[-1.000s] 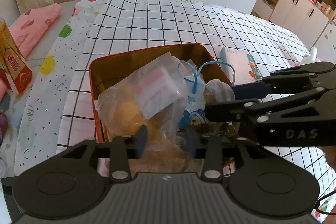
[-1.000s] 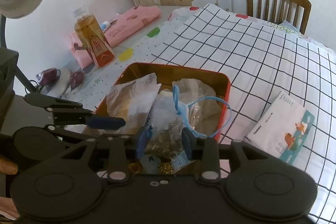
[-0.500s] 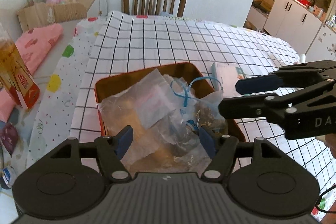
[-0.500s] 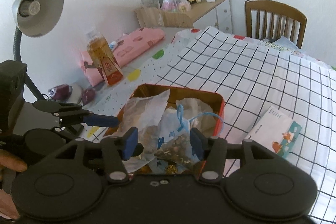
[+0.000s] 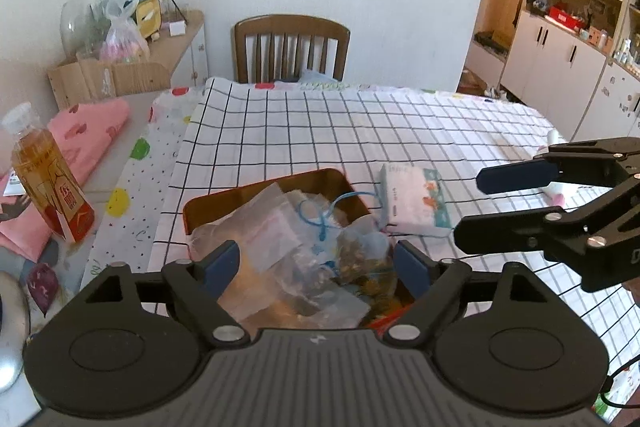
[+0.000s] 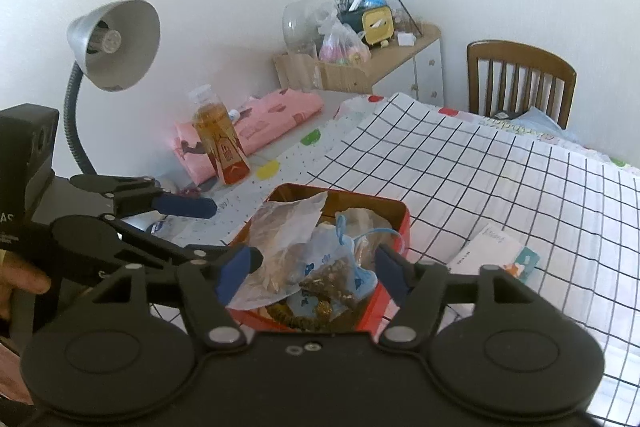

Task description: Organize soft objects

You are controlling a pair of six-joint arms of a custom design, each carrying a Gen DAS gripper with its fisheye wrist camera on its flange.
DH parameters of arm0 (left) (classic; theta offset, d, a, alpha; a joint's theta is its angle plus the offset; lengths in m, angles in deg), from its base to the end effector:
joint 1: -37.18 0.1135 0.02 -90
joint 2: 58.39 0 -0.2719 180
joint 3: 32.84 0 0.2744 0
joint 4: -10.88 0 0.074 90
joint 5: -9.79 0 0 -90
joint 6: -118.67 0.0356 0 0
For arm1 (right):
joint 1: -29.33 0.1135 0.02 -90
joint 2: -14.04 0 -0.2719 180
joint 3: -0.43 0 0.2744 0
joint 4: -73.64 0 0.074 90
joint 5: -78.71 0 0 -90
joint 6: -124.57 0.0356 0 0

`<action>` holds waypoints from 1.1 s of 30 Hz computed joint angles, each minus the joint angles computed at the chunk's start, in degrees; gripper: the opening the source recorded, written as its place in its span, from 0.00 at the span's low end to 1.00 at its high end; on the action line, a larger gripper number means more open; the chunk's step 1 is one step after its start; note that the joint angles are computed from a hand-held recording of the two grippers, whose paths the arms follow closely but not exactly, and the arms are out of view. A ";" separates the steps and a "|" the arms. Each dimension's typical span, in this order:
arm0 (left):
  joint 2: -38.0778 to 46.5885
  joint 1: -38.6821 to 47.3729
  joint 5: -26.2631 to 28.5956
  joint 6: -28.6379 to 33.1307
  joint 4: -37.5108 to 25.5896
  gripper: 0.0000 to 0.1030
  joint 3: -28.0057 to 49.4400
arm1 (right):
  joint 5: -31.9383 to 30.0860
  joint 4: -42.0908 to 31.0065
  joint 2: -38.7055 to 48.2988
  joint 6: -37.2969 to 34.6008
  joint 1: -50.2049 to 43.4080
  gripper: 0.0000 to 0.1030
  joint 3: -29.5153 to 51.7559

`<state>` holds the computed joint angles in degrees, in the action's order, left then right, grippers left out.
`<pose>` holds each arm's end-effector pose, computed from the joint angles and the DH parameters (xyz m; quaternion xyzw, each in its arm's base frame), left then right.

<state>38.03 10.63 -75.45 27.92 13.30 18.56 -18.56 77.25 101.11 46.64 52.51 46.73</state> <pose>0.2894 -0.1479 0.1155 0.2205 0.8881 -0.1317 0.3813 0.2750 0.1226 0.1398 -0.1146 0.8868 0.1886 0.4060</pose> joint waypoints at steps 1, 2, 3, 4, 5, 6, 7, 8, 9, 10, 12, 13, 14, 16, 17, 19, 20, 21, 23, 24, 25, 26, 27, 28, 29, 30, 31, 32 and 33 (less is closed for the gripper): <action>-0.66 -0.75 -0.67 -0.71 0.20 0.82 -0.55 | -0.08 0.59 -1.32 -0.11 -0.28 0.75 -1.24; -1.41 -1.68 -1.64 -1.55 0.48 0.82 -1.26 | -0.32 1.10 -2.76 -0.31 -0.69 0.77 -2.56; -2.17 -2.72 -2.75 -2.56 0.79 0.82 -1.99 | -0.56 1.17 -3.90 -0.49 -1.09 0.77 -3.49; -2.75 -3.43 -3.45 -3.27 1.09 0.82 -2.63 | -0.80 1.02 -5.07 -0.64 -1.50 0.78 -4.33; -3.33 -4.26 -4.27 -4.13 1.32 0.82 -3.17 | -1.26 0.78 -6.48 -0.82 -2.07 0.79 -5.29; -4.07 -5.26 -5.27 -5.24 1.64 0.82 -3.86 | -1.81 0.60 -7.84 -1.02 -2.70 0.81 -6.23; -4.55 -6.11 -6.22 -6.17 1.74 0.83 -4.22 | -2.27 0.57 -9.07 -1.29 -3.33 0.83 -7.15; -5.11 -6.87 -7.11 -7.00 1.69 0.84 -4.54 | -2.51 0.39 -10.64 -1.73 -3.91 0.84 -8.23; -5.70 -7.91 -8.43 -8.04 1.83 0.84 -5.01 | -2.55 0.15 -11.85 -2.14 -4.26 0.85 -9.04; -6.04 -8.71 -9.47 -8.73 1.79 0.84 -5.20 | -2.71 -0.16 -13.18 -2.61 -4.77 0.86 -9.93; -6.90 -10.52 -11.61 -10.05 1.67 0.84 -5.64 | -3.02 -0.79 -15.62 -3.38 -5.75 0.88 -11.52; -7.23 -11.27 -12.48 -10.56 1.67 0.84 -5.76 | -2.90 -1.18 -17.02 -3.71 -6.10 0.89 -12.37; -7.61 -12.07 -13.40 -10.97 1.66 0.84 -5.91 | -2.67 -1.38 -18.43 -4.02 -6.37 0.92 -13.29; -8.15 -13.92 -15.81 -11.91 1.54 0.84 -5.92 | -2.04 -1.80 -21.79 -4.65 -6.77 0.94 -15.42; -8.37 -14.72 -16.74 -12.43 1.46 0.84 -5.89 | -2.01 -2.14 -23.37 -5.05 -6.95 0.95 -16.34; -8.77 -16.55 -18.71 -13.53 1.48 0.84 -6.03 | -1.57 -2.69 -25.93 -5.45 -7.04 0.98 -17.74; -8.91 -17.29 -19.49 -13.93 1.38 0.84 -6.01 | -1.72 -3.04 -27.19 -5.46 -7.25 0.99 -18.33; -9.11 -18.05 -20.15 -14.30 1.34 0.84 -6.10 | -2.00 -3.41 -28.29 -5.38 -7.50 1.00 -18.79; -9.52 -19.70 -21.68 -15.20 1.58 0.85 -6.38 | -1.77 -4.31 -30.70 -5.27 -7.81 1.00 -19.78; -9.60 -20.41 -22.46 -15.68 1.81 0.87 -6.50 | -1.16 -4.81 -32.10 -5.30 -7.73 1.00 -20.41; -9.76 -21.08 -23.12 -16.14 1.95 0.94 -6.66 | -0.70 -4.85 -33.02 -5.27 -7.84 1.00 -21.02; -9.98 -21.85 -23.66 -16.59 2.06 1.00 -6.80 | -0.33 -4.90 -33.79 -5.03 -7.87 1.00 -21.60; -10.33 -22.63 -24.22 -16.83 2.28 1.00 -7.06 | -0.21 -5.03 -34.60 -4.79 -8.06 1.00 -22.21; -10.54 -23.22 -24.96 -16.97 2.36 1.00 -7.20 | 0.00 -5.47 -35.60 -4.56 -8.29 1.00 -22.78; -10.78 -24.23 -26.40 -17.56 2.16 1.00 -7.22 | 0.19 -5.73 -36.30 -4.10 -8.59 1.00 -23.24; -10.97 -24.97 -27.19 -18.08 1.90 1.00 -7.20 | 0.08 -6.26 -37.56 -3.29 -9.12 1.00 -23.88; -11.15 -25.21 -27.19 -18.25 1.87 1.00 -7.33 | 0.16 -6.69 -38.52 -2.34 -9.40 1.00 -24.38; -11.26 -25.79 -27.64 -18.91 1.59 1.00 -7.33 | 0.82 -7.39 -39.61 -1.04 -9.50 1.00 -24.79; -11.36 -26.39 -28.10 -19.65 1.38 1.00 -7.35 | 2.22 -7.87 -40.67 0.05 -9.07 1.00 -25.23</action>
